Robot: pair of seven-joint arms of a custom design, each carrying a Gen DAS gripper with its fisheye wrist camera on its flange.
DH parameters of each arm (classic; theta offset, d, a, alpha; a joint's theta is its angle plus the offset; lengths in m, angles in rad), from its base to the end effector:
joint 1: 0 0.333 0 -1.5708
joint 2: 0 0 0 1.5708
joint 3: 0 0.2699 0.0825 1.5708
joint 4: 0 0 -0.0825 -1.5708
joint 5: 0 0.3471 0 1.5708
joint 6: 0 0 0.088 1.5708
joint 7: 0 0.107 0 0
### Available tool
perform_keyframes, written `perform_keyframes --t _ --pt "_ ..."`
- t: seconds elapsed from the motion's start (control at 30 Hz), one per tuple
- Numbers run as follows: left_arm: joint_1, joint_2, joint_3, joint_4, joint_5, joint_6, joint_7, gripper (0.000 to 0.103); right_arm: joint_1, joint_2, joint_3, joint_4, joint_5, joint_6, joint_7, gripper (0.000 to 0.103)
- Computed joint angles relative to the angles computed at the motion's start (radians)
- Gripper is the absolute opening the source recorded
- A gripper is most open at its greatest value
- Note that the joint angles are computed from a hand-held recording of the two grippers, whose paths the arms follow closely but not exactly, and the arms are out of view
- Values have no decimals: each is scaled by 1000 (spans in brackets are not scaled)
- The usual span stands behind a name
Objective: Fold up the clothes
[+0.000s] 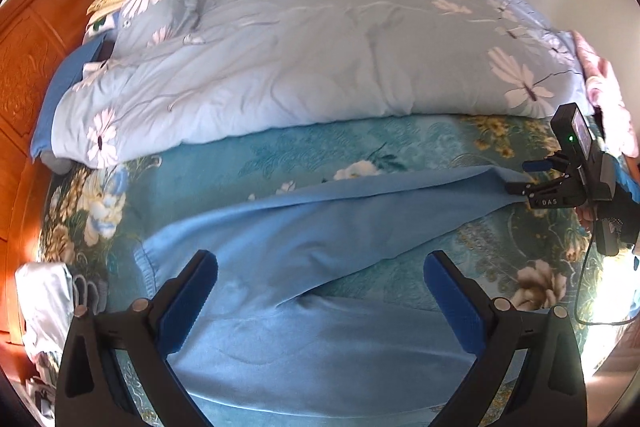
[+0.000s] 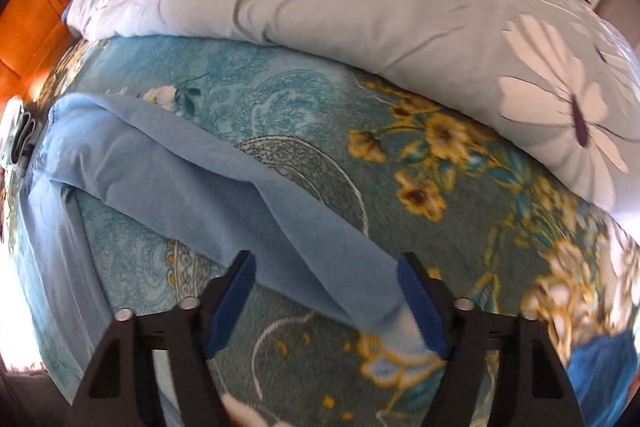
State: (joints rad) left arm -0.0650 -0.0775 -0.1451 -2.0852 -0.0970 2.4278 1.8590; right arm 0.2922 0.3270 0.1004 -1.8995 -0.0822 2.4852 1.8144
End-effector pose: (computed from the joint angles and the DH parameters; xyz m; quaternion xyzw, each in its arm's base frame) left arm 0.5228 -0.1132 0.4741 -0.5236 0.8255 -0.1656 0.1302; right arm 0.5579 0.2279 0.3359 -0.7669 0.6283 -0.0706 0.1100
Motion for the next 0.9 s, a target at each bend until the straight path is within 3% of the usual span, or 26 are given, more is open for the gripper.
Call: perform_keyframes --t 0.07,0.1,0.17,0.23,0.7,0.9 --pt "4 18 1 11 11 -7 -26 103 -8 39 2 49 13 -30 -13 38" --pt "6 28 2 19 12 -13 -39 103 -16 57 6 71 32 -41 -23 34" --pt "8 44 5 31 14 -21 -58 103 -39 86 15 104 82 -46 -38 15" --pt "11 57 8 39 18 -26 -69 103 -55 116 15 143 116 -57 -43 5" --pt "26 99 22 50 53 -62 -120 103 -59 261 -50 366 37 -118 46 4" --pt "36 110 30 48 59 -54 -144 103 -105 85 -38 113 81 55 132 8"
